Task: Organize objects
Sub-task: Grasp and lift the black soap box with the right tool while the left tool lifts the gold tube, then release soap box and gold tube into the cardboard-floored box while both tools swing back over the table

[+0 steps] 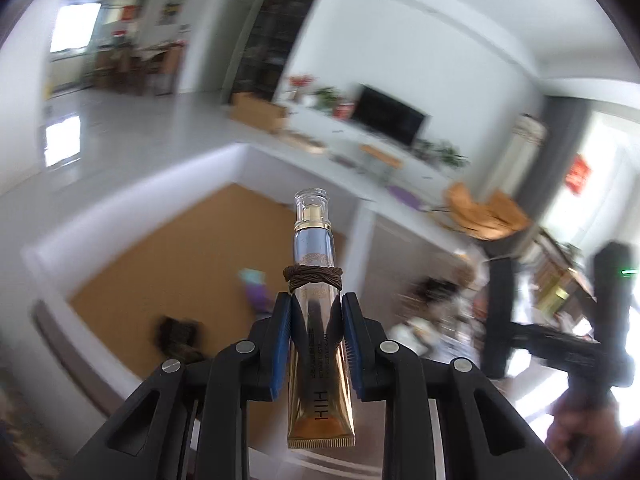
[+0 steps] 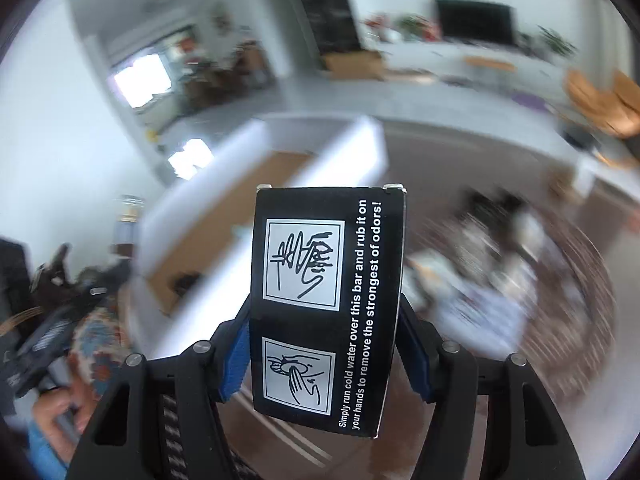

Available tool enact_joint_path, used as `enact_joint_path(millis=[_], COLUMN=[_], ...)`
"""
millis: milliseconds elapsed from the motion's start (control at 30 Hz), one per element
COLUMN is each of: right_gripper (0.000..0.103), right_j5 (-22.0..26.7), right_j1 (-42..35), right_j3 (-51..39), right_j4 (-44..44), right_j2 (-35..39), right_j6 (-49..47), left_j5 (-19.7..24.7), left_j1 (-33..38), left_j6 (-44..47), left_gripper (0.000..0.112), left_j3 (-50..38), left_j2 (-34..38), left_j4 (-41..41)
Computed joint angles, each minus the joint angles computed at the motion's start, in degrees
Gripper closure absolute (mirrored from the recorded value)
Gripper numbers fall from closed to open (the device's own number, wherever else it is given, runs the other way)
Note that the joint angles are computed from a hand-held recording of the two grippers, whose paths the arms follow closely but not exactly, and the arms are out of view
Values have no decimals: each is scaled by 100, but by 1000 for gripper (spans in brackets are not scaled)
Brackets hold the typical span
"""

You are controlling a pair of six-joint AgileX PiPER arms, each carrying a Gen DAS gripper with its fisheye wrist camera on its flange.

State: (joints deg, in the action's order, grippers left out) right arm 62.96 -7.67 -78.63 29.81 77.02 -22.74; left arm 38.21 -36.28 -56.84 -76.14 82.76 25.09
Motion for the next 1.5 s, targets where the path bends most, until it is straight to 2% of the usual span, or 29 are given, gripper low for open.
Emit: enact_joint_path(millis=[33, 133, 267, 367, 400, 433, 500, 567, 733, 833, 967, 1067, 1167, 1267, 1367, 1433, 1500], right_gripper=[39, 39, 39, 37, 36, 33, 28, 22, 11, 7, 7, 7, 7, 7, 6, 6, 5], right_j5=[-72, -234, 86, 305, 314, 304, 207, -152, -1297, -1894, -2336, -2571, -2899, -2975, -3121, -3052, -3101], right_j1=[435, 1750, 2740, 3218, 3289, 3318, 3242, 3060, 2438, 1749, 446, -837, -1868, -2678, -2872, -2940, -2860], right_j3=[-294, -1234, -2410, -3097, -3256, -3350, -3336, -2876, -1189, 194, 1906, 2982, 3717, 3983, 4130, 4086, 4062], right_j4=[-81, -575, -993, -1321, -1354, -1382, -1261, -1003, -1044, -1087, -1110, -914, -962, -478, -408, -225, -227], right_j2=[180, 948, 2223, 3081, 3307, 3458, 3531, 3231, 1866, 792, -399, -919, -1052, -922, -873, -839, -724], right_j6=[237, 881, 1410, 1758, 1829, 1893, 1905, 1817, 1248, 736, 21, -759, -1316, -2216, -2582, -2775, -2722], left_j5=[105, 491, 897, 1383, 1573, 1574, 1259, 957, 723, 460, 115, 14, 186, 186, 295, 329, 388], left_j1=[392, 1100, 1663, 1691, 1695, 1643, 1653, 1435, 368, -680, -1997, -2479, -2661, -2571, -2495, -2443, -2480], left_j6=[434, 1184, 2130, 2242, 2112, 2007, 1697, 1139, 280, 2, -560, -200, -35, -12, 9, -36, -259], left_gripper=[87, 87, 87, 86, 80, 73, 46, 45, 43, 29, 10, 10, 10, 10, 10, 10, 10], left_j3=[-101, -462, -871, -1288, -1388, -1455, -1043, -691, -271, -239, -273, -613, -949, -991, -1029, -945, -904], left_j2=[77, 441, 901, 1411, 1546, 1663, 1388, 1137, 468, 324, 671, 1393, 2167, 2591, 2846, 2894, 2902], left_j4=[-405, -893, -1485, -1288, -1095, -1063, -891, -375, 332, 550, 920, 511, 397, 174, 126, 220, 547])
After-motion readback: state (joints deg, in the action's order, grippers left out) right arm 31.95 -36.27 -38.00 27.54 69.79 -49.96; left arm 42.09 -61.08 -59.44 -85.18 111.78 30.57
